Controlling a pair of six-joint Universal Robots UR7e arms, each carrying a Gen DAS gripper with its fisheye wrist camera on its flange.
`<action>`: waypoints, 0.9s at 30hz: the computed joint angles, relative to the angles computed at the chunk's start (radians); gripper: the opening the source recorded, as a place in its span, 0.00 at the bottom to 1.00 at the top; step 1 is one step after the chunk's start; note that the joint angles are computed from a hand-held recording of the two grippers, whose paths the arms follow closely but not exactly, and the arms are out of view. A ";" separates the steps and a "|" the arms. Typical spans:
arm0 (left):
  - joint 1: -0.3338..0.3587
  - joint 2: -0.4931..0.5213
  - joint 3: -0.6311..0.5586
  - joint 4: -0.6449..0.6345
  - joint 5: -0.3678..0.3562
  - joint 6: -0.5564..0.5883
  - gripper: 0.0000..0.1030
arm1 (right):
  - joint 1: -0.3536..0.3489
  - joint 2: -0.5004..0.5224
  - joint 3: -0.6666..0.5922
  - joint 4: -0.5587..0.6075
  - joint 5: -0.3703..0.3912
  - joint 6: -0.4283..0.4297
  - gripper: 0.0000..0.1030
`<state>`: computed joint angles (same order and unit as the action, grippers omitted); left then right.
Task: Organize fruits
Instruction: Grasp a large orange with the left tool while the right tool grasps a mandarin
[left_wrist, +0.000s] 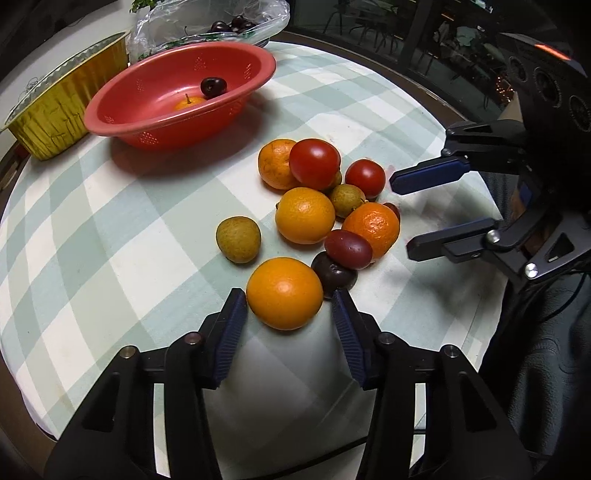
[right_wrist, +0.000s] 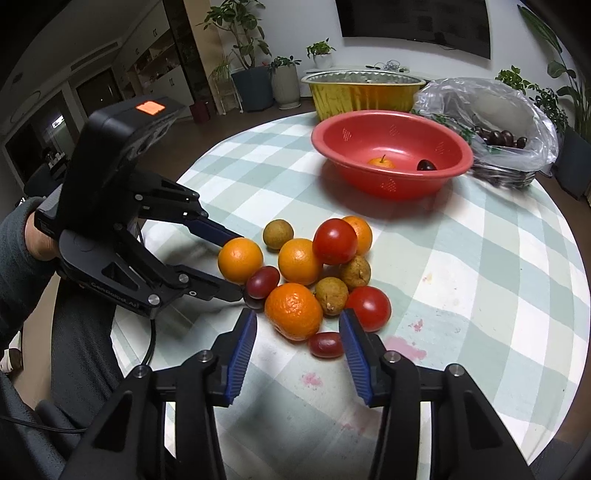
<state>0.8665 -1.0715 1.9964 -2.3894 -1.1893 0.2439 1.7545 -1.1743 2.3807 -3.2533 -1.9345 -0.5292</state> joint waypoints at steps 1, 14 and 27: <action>0.001 0.000 -0.001 0.001 -0.003 0.001 0.44 | 0.000 0.003 -0.003 0.006 -0.004 0.001 0.49; 0.012 -0.007 -0.006 -0.001 -0.020 -0.012 0.37 | 0.011 0.055 -0.046 0.040 -0.049 -0.016 0.49; 0.023 -0.003 -0.004 -0.033 -0.031 -0.038 0.38 | 0.027 0.083 -0.050 0.017 -0.085 -0.037 0.43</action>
